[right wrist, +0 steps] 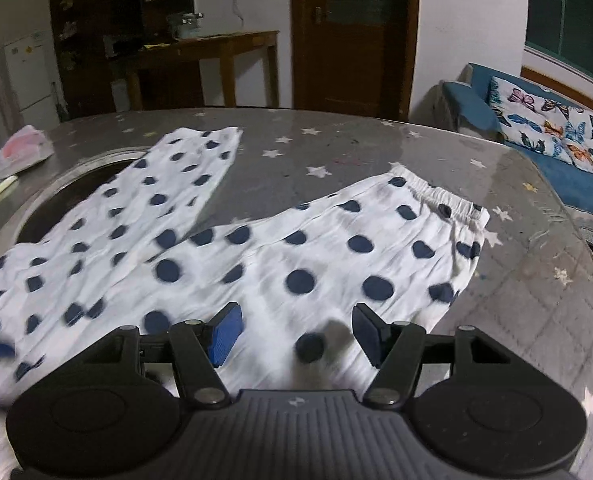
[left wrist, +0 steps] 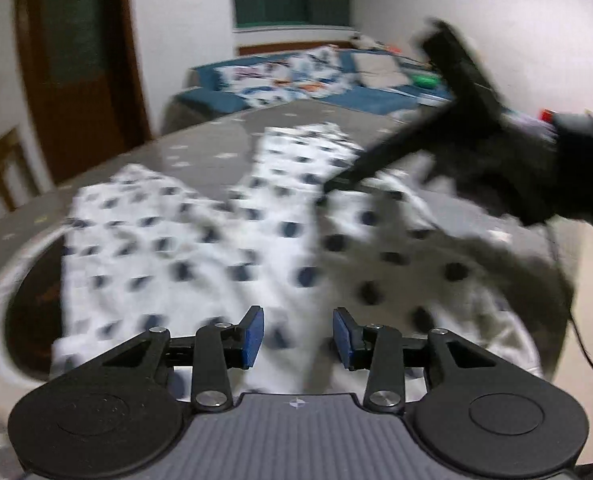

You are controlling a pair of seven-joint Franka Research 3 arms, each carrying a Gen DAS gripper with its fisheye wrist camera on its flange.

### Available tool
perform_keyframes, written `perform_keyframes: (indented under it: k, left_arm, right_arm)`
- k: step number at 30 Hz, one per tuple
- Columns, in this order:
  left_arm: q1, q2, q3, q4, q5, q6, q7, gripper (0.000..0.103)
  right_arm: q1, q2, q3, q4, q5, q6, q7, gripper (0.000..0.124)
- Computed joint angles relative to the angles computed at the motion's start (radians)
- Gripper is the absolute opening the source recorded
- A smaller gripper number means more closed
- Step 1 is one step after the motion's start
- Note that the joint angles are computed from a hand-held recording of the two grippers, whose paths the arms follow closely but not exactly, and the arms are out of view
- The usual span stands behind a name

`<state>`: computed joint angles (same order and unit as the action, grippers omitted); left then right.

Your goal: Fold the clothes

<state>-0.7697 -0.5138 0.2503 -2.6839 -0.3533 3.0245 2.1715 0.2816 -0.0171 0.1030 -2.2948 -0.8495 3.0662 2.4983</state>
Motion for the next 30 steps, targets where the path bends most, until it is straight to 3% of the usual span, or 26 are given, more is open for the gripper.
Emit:
perform_keyframes:
  k: [4, 12, 18, 22, 25, 30]
  left_arm:
    - [-0.086, 0.025, 0.053, 0.017, -0.055, -0.028, 0.066, 0.041]
    - [-0.143, 0.021, 0.108, 0.03, -0.211, -0.058, 0.229, 0.05]
    - [-0.129, 0.022, 0.095, 0.041, -0.302, -0.086, 0.315, 0.054]
    - [-0.103, 0.029, 0.074, 0.054, -0.36, -0.115, 0.356, 0.056]
    - [-0.079, 0.035, 0.052, 0.061, -0.402, -0.13, 0.387, 0.056]
    - [-0.017, 0.028, -0.008, 0.058, -0.461, -0.156, 0.418, 0.056]
  right_arm:
    - [0.005, 0.035, -0.021, 0.043, -0.017, -0.04, 0.012, 0.063]
    - [0.028, 0.104, -0.098, 0.128, -0.036, -0.088, 0.055, 0.064]
    - [0.069, 0.177, -0.152, 0.251, -0.08, -0.213, 0.127, 0.064]
    - [0.068, 0.202, -0.164, 0.283, -0.074, -0.145, 0.128, 0.063]
    - [0.059, 0.241, -0.143, 0.307, 0.048, -0.093, -0.018, 0.06]
    - [0.101, 0.316, -0.18, 0.382, 0.138, -0.108, -0.092, 0.056]
